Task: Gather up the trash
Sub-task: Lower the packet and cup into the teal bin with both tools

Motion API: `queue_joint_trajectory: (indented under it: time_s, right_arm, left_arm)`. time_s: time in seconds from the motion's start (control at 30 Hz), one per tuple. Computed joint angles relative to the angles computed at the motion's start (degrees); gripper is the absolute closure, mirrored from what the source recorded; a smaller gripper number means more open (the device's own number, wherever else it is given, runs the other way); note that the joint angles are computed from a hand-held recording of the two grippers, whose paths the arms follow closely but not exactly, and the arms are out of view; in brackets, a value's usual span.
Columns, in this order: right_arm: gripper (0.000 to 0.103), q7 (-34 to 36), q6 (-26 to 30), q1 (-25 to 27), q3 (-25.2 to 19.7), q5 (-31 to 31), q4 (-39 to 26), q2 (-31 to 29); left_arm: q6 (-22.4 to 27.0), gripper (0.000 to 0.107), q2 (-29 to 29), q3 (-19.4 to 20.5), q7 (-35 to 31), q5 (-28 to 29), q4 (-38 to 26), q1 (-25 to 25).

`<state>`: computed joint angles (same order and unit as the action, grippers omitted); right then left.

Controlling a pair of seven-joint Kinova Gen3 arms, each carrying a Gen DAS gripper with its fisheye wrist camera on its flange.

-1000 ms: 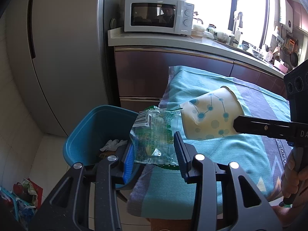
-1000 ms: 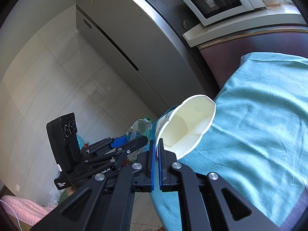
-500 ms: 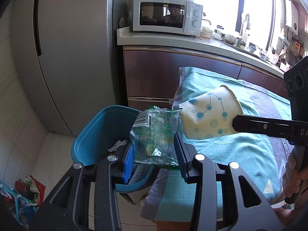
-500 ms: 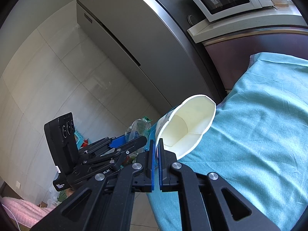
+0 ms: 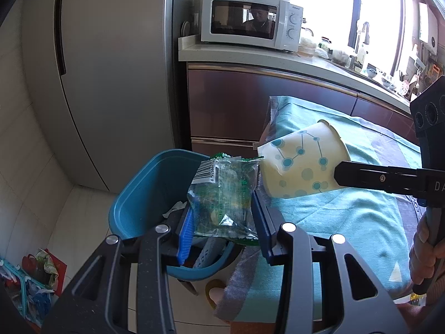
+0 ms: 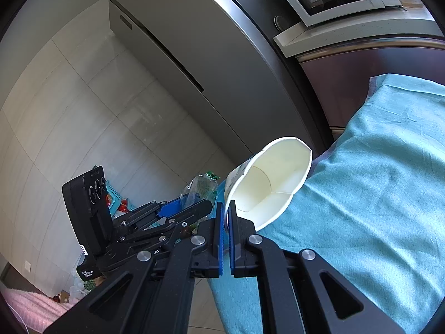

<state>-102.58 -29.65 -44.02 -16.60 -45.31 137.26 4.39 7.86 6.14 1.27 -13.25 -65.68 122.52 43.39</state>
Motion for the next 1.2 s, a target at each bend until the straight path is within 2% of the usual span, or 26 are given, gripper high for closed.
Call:
queue_joint_trajectory:
  time_s: [0.1, 0.4, 0.67, 0.83, 1.2]
  right_arm:
    - [0.101, 0.3, 0.8, 0.3, 0.3, 0.5, -0.5, 0.2]
    - [0.101, -0.8, 3.0, 0.9, 1.2, 2.6, -1.8, 1.0]
    - [0.101, -2.1, 4.5, 1.3, 1.9, 4.3, -2.7, 1.6]
    - [0.101, -3.0, 5.7, 1.6, 2.6, 6.0, -3.5, 2.1]
    - [0.101, -1.4, 8.2, 0.7, 4.5, 5.1, -5.9, 3.4]
  left_arm:
    - [-0.4, 0.069, 0.4, 0.2, -1.9, 2.1, -0.2, -0.9]
    - [-0.7, 0.069, 2.0, -3.6, -5.9, 6.6, -1.1, 1.2]
    - [-2.0, 0.069, 3.3, -10.4, -8.3, 9.6, -1.6, 6.6]
    - [-2.7, 0.069, 4.1, -12.7, -11.8, 13.4, -1.9, 8.1]
    - [-3.7, 0.069, 5.7, -15.1, -19.7, 21.9, -2.5, 9.1]
